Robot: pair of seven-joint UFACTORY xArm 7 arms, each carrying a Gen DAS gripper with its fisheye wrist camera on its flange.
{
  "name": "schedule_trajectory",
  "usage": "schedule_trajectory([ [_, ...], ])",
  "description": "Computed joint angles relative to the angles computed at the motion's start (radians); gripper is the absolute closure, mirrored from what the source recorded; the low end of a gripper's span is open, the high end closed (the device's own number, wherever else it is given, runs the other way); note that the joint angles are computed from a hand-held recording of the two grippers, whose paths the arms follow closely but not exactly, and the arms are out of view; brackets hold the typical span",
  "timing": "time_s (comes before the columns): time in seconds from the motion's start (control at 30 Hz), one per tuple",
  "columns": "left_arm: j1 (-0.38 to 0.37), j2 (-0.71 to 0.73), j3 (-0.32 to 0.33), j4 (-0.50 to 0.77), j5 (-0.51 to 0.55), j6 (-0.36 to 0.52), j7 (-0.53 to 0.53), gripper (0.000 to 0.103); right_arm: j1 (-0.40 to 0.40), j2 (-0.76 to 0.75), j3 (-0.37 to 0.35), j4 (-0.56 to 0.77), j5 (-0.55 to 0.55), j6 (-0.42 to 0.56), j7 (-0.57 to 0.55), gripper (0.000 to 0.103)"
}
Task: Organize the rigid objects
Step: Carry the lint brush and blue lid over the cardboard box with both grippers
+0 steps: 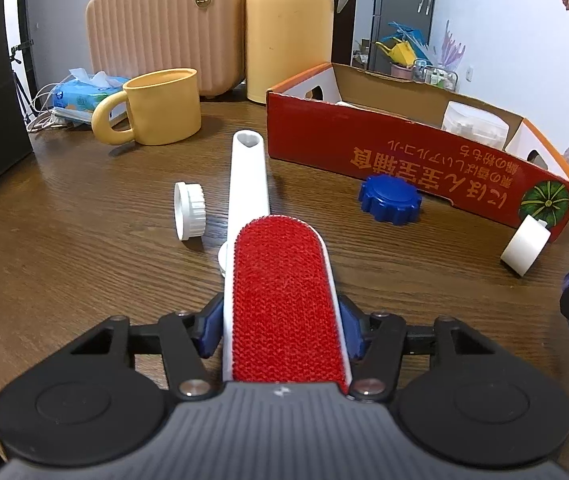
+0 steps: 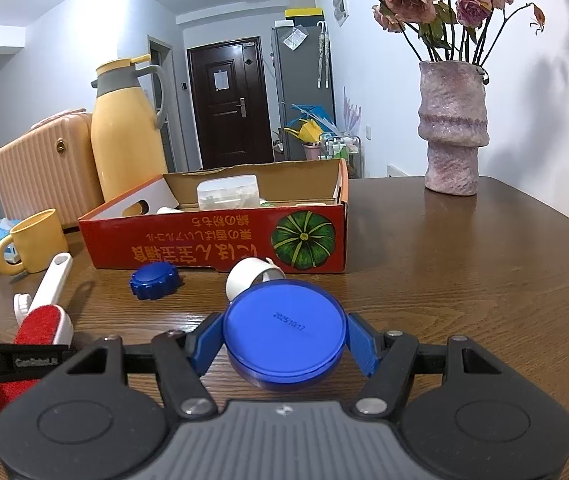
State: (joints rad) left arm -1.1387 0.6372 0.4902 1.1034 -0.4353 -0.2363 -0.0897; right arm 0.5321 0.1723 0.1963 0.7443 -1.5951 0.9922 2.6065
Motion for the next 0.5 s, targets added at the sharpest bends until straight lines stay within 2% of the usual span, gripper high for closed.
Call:
schedule_trajectory([
  [0.13,0.03,-0.021,-0.036,-0.024,0.005,-0.048,0.03,0.046,0.002,0.002,0.0,0.001,0.009,0.005,-0.001,0.038],
  [0.33,0.142,-0.064,-0.157,-0.053,0.01,-0.11,0.101,0.046,0.007,0.002,0.001,-0.002,0.011,0.024,0.013,0.038],
  [0.5,0.265,-0.102,-0.281,-0.086,0.038,-0.167,0.136,0.046,0.016,0.003,0.005,-0.004,0.021,0.051,0.019,0.038],
])
